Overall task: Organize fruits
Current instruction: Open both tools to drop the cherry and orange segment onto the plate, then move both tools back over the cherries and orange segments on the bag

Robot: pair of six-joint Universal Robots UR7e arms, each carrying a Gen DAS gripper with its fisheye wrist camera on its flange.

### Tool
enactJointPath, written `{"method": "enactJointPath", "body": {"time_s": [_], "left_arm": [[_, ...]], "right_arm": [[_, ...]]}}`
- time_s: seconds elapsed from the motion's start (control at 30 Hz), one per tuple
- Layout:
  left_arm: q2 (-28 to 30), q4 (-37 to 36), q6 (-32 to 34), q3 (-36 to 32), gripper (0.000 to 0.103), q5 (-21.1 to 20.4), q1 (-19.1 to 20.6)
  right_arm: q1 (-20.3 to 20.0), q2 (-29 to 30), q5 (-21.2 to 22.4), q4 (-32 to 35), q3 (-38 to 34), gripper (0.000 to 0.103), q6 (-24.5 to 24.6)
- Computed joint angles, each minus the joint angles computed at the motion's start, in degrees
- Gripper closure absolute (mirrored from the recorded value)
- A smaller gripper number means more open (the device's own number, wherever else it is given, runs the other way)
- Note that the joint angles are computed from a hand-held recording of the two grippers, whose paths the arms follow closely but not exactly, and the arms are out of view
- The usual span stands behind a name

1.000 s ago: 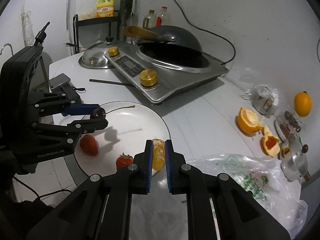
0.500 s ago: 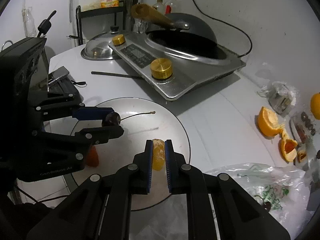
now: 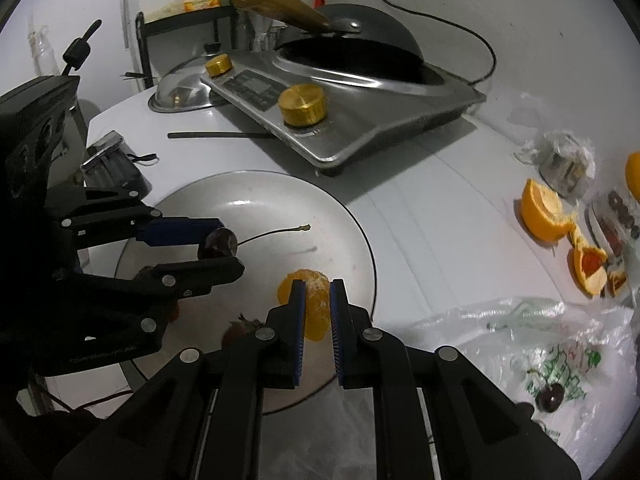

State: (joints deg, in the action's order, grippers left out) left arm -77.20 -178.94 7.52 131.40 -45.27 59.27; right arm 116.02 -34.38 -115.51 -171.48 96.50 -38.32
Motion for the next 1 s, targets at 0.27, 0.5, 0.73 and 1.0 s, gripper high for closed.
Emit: {"method": "enactJointPath", "body": {"time_s": [0.27,0.5,0.73,1.0], "left_arm": [[0.05,0.92,-2.30,0.05,0.072,0.53,-0.81],[-0.49,2.24,-3.61,0.45,0.068,2.95,-3.01],[-0.76,2.01,-5.73,1.39,0.044,4.02,-5.54],[0.15,3.38,-7.62,1.66,0.044,6.13,-8.59]], "right_arm": [[-0.25,-0.25,-1.18,1.21,-0.02,0.087,1.63],[-0.28,-2.20,-0.53,-0.66,1.94,0.073,2.83],[-0.72,-5.58,-0.16,-3.27,5.19,0.073,2.63],[-1.65,-9.63,0.26,-6.38,8.82,0.072,2.39]]}}
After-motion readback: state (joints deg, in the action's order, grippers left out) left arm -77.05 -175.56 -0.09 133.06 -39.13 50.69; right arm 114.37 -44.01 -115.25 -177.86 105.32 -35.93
